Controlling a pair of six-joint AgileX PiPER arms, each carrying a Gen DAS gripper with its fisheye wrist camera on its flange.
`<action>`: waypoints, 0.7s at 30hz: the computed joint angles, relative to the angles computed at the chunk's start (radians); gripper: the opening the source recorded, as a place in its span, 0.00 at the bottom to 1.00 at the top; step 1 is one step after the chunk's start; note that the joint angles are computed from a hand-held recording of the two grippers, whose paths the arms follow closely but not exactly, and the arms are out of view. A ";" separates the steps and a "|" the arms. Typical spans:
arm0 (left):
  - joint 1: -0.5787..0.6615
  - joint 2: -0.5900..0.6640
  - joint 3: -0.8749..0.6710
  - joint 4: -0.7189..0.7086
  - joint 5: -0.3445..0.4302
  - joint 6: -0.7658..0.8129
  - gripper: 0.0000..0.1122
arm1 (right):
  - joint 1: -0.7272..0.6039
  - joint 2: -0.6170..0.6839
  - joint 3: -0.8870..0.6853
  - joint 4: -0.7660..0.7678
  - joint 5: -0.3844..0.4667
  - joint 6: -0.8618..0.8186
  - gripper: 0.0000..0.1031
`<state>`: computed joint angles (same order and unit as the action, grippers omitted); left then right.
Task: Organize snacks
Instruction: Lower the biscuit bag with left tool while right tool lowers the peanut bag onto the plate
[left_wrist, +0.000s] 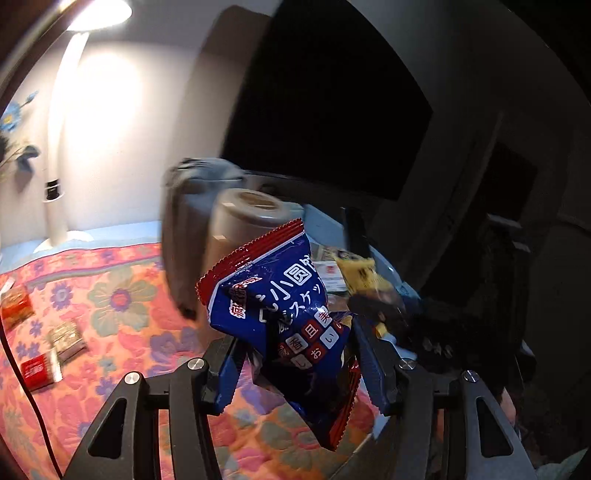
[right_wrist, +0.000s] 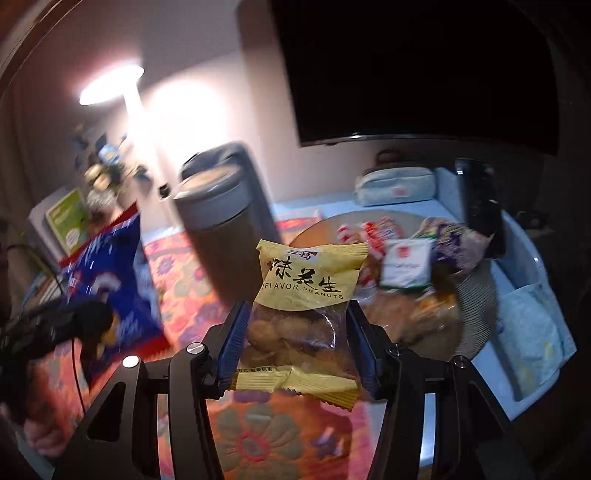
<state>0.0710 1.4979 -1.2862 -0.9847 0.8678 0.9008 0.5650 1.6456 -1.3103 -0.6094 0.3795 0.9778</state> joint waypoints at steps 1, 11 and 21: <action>-0.035 0.005 -0.011 0.015 -0.013 -0.017 0.48 | -0.023 -0.004 -0.001 0.017 -0.004 -0.023 0.50; -0.375 0.200 -0.260 0.354 -0.208 -0.383 0.48 | -0.246 0.071 -0.113 0.390 -0.031 -0.435 0.50; -0.499 0.391 -0.426 0.703 -0.328 -0.698 0.78 | -0.399 0.257 -0.351 0.972 0.088 -0.986 0.59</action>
<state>-0.4279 1.8887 -1.7120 -0.2817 0.5393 0.2025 0.1664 1.9026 -1.6614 0.3630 0.4672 -0.0086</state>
